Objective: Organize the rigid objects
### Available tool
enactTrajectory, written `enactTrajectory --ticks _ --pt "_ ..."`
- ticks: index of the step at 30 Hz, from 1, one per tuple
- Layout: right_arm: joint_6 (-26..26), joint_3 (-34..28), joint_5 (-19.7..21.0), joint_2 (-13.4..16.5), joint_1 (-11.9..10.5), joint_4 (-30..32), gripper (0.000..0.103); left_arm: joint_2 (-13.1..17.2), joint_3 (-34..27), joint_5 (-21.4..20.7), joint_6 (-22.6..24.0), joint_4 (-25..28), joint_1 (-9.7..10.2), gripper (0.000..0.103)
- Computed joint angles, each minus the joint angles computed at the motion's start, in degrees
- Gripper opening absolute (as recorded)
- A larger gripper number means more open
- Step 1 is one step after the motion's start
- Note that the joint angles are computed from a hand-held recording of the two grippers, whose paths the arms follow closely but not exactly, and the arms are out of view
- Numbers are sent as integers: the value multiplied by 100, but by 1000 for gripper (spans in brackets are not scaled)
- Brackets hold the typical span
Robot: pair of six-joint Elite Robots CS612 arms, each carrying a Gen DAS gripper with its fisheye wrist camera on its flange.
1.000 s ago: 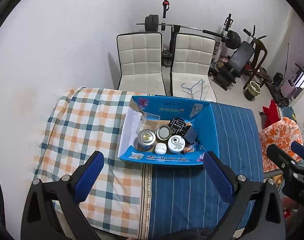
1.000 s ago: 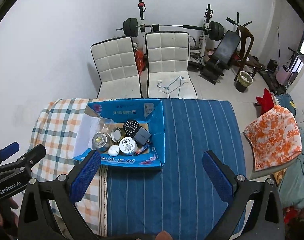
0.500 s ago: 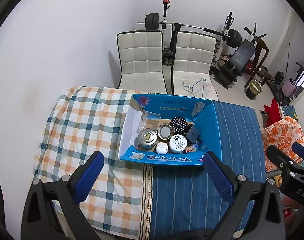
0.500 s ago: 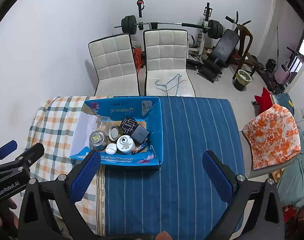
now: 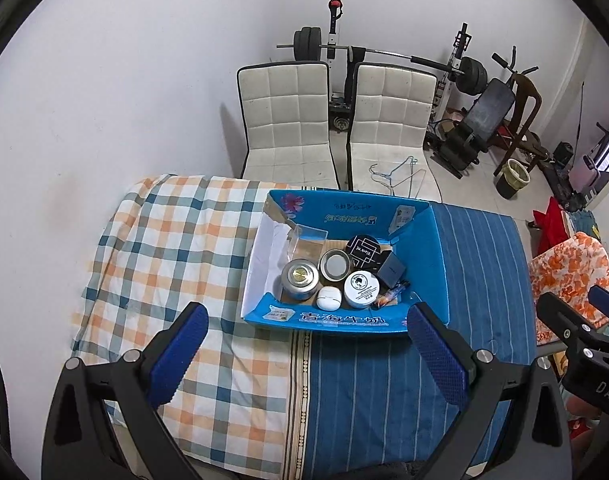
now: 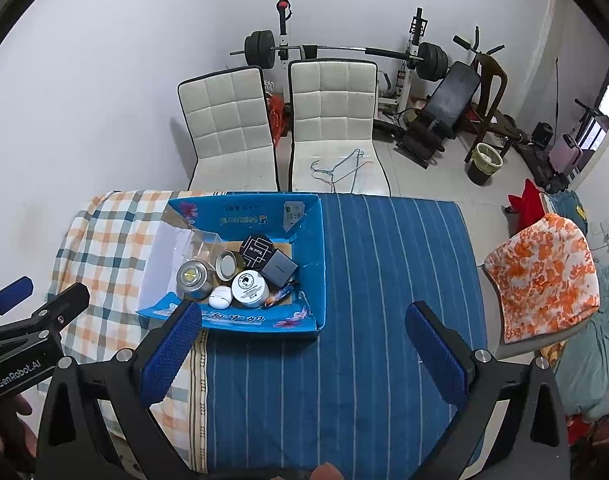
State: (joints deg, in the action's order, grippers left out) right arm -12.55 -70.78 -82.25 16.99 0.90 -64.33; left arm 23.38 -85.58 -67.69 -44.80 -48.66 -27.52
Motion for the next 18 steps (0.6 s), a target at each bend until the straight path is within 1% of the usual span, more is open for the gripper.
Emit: enactTrajectory --ticks 5,12,18 --pt "1 -19 -23 12 7 -57 103 12 -22 -14 25 -21 -5 102" --pt "-50 -9 -32 -8 -1 -97 103 6 -16 134 100 -61 -8 102" --pt "-45 -25 -48 -9 0 -61 103 0 4 76 112 -83 7 102"
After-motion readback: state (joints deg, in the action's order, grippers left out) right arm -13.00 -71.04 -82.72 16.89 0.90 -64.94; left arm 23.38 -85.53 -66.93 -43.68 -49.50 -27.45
